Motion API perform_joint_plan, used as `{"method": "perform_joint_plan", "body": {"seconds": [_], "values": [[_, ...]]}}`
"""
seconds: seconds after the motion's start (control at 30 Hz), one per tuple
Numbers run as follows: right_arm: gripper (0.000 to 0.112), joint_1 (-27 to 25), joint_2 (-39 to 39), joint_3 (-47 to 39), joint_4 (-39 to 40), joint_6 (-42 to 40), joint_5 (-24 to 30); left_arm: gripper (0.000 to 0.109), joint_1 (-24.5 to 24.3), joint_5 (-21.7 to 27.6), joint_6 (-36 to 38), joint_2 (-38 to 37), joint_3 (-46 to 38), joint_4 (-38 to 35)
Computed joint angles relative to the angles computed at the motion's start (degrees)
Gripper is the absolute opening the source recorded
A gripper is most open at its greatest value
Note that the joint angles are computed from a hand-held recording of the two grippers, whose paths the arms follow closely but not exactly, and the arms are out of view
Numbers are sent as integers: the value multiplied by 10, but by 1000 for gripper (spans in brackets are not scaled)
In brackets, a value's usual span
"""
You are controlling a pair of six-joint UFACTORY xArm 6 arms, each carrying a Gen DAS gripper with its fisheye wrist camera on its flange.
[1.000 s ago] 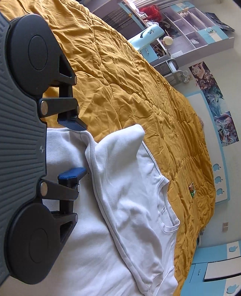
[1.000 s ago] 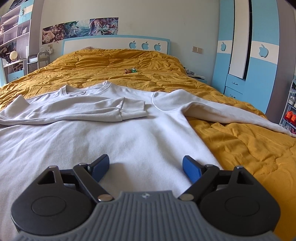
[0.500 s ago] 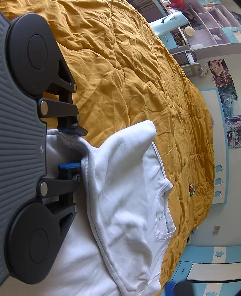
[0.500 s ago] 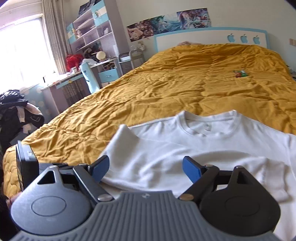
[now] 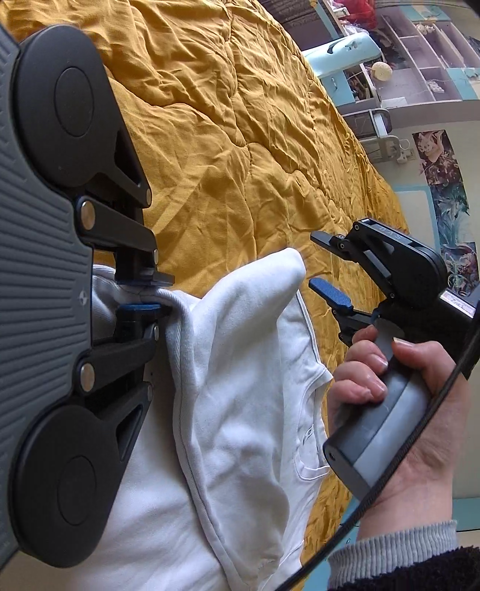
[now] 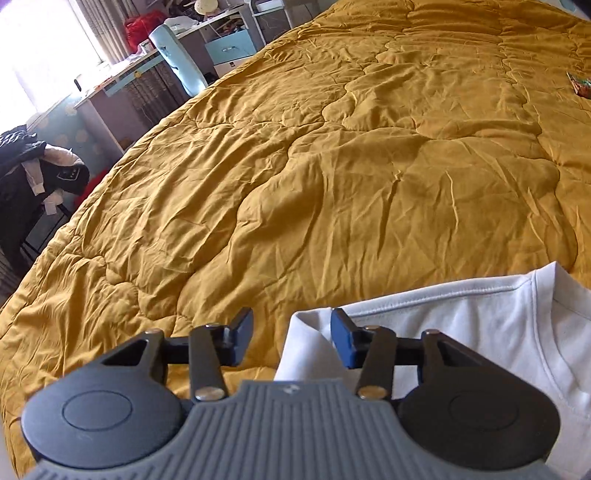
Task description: Fold small clothes
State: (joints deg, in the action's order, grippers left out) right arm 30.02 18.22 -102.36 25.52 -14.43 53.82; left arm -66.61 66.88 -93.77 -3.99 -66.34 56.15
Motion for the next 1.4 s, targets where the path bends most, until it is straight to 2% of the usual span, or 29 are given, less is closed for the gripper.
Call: {"method": "perform_joint_plan", "body": {"seconds": [0.07,0.13,0.17,0.2,0.23,0.33,0.43,0.53,0.67,0.77,0.83,0.9,0.97,1.03,1.07,1.13,1.2,1.23,1.3,1.4], "values": [[54,7,28,-26,-39,21,5,9,3,-4,-7,-5,2,-10],[39,10,45,-41,-39,12,28,9,5,-10,-13,-16,9,-21],[16,10,54,-51,-38,4,47,9,5,-15,-20,-24,14,-25],[0,13,56,-51,-37,-6,58,9,4,-17,-29,-31,18,-32],[0,17,52,-43,-45,-13,57,9,3,-20,-34,-36,22,-35],[0,25,23,15,-48,-35,-5,8,-6,-5,-31,-32,13,-45],[0,24,2,64,-50,34,-102,8,-12,14,-13,-17,-4,-53],[0,20,-1,83,-53,85,-155,8,-6,6,-7,-21,-1,-74],[0,24,-2,102,-51,109,-195,8,-4,4,11,-23,-2,-93],[0,30,15,83,-52,93,-161,8,-7,7,27,-21,-5,-98],[7,32,10,93,-37,74,-173,8,-10,8,58,-22,-5,-98],[39,24,-6,113,28,54,-196,9,-15,8,82,-25,-5,-98],[39,12,-32,142,100,43,-232,9,-20,3,96,-35,2,-90],[39,-1,-46,151,89,57,-246,9,-23,-7,102,-50,13,-85],[40,-7,-52,155,57,76,-252,9,-23,-19,99,-62,22,-81],[39,-23,-68,167,11,108,-254,9,-14,-88,72,-107,66,-50],[39,-42,-101,200,40,88,-256,10,-8,-153,14,-142,104,20],[39,-51,-122,222,56,75,-260,16,-7,-173,-22,-150,114,56],[39,-67,-174,280,62,59,-278,24,-1,-186,-81,-146,113,103],[39,-96,-286,402,54,40,-295,24,5,-145,-97,-95,69,107]]}}
